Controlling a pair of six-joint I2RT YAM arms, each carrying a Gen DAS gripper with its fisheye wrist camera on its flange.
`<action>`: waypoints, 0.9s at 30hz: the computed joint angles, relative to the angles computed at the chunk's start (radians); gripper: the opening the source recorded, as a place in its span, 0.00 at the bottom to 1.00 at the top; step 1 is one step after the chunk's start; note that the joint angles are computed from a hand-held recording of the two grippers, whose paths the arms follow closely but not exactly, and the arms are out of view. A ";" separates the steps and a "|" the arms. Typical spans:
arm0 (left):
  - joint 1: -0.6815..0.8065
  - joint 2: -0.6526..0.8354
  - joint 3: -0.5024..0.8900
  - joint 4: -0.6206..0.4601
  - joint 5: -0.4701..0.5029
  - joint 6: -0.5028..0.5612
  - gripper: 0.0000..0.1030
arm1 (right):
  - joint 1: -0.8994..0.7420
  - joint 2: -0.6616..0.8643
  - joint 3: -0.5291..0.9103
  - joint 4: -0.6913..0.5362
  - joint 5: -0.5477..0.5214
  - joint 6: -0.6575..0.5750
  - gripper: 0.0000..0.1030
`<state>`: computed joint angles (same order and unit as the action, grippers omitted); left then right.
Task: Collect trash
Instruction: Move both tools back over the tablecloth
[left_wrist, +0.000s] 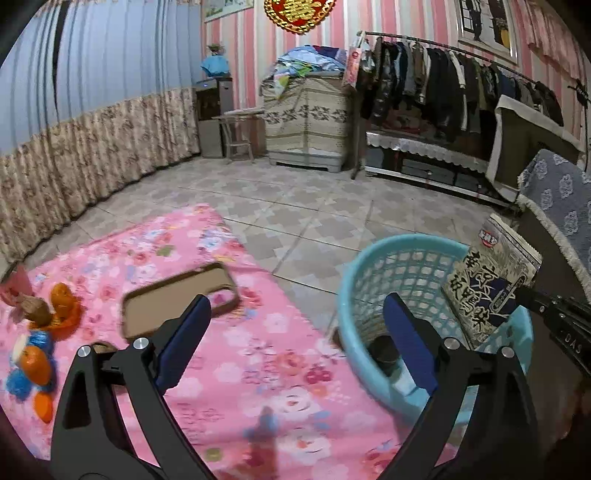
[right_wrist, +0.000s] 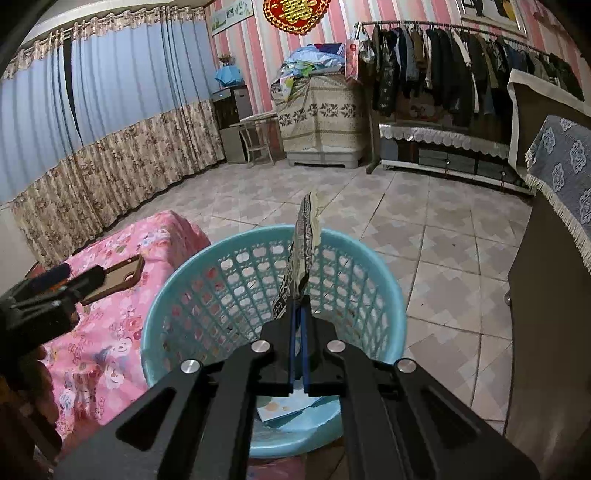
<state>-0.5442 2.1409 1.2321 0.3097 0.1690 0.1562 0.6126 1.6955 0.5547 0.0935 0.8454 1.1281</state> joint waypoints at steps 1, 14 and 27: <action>0.009 -0.012 -0.021 0.021 -0.003 0.013 0.90 | -0.003 0.015 0.004 0.015 -0.010 -0.003 0.03; 0.209 -0.112 -0.138 0.038 0.069 0.117 0.95 | -0.041 0.177 0.107 -0.008 -0.075 0.073 0.58; 0.529 -0.040 0.044 -0.033 0.124 0.137 0.95 | 0.048 0.215 0.340 -0.182 0.050 0.001 0.89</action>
